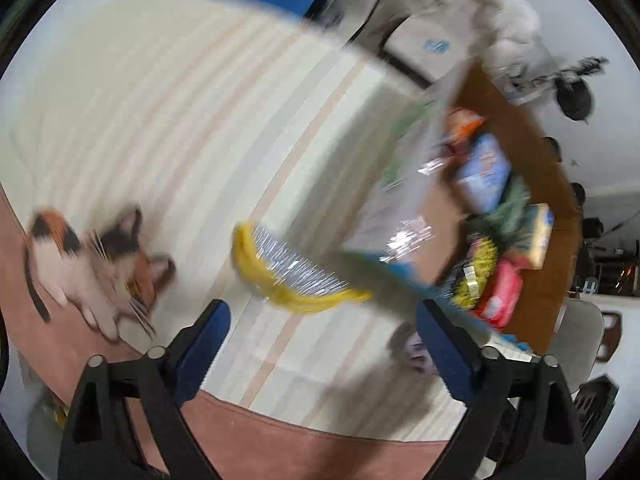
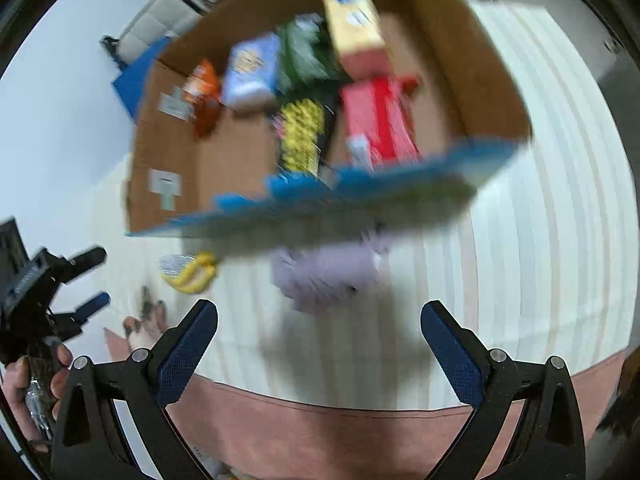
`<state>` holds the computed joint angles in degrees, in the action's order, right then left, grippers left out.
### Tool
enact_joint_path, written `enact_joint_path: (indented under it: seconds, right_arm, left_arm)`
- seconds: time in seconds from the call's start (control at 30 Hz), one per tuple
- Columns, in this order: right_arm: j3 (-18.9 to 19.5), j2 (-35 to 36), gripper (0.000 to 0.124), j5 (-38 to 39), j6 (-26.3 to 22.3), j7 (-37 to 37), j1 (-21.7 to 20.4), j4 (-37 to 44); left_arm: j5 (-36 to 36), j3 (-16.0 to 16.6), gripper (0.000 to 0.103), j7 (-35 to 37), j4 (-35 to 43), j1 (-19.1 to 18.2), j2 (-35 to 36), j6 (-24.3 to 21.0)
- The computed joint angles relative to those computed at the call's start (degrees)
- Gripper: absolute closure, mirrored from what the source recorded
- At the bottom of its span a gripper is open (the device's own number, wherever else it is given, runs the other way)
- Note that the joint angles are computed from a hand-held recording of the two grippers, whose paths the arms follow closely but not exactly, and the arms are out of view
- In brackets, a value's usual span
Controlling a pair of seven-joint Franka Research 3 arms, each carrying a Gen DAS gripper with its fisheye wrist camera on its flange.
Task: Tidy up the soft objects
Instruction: 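Grasp the yellow-silver scrub sponge with the left tool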
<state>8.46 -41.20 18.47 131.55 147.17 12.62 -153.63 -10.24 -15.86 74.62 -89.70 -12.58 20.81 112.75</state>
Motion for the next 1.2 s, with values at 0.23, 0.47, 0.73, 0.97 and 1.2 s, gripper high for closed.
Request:
enact_joint_path:
  seconds: [0.23, 0.47, 0.73, 0.97, 1.2]
  right_arm:
    - [2.88, 2.22, 0.022, 0.34, 6.66, 6.05, 0.33, -3.22]
    - [5.85, 8.51, 0.035, -5.72, 11.8, 15.32, -1.85, -1.73]
    - [1.84, 17.28, 0.049, -6.39, 6.28, 10.74, 3.34, 3.89]
    - [-0.94, 17.9, 0.053, -3.26, -4.91, -3.51, 6.89, 6.13]
    - [-0.63, 7.99, 0.042, 3.74, 1.16, -2.12, 5.66, -1.36]
  left_arm:
    - [-6.35, 0.38, 0.011, -7.53, -5.24, 2.31, 3.36, 3.81]
    - [-5.92, -0.65, 0.011, -10.91, -6.77, 1.59, 4.9, 7.11]
    - [3.92, -0.43, 0.039, -9.07, -5.88, -1.46, 5.19, 4.4]
    - [17.07, 0.03, 0.039, 2.03, -8.93, -4.6, 2.67, 0.56]
    - [11.5, -0.29, 0.039, 6.31, -13.27, -2.22, -3.39, 2.67]
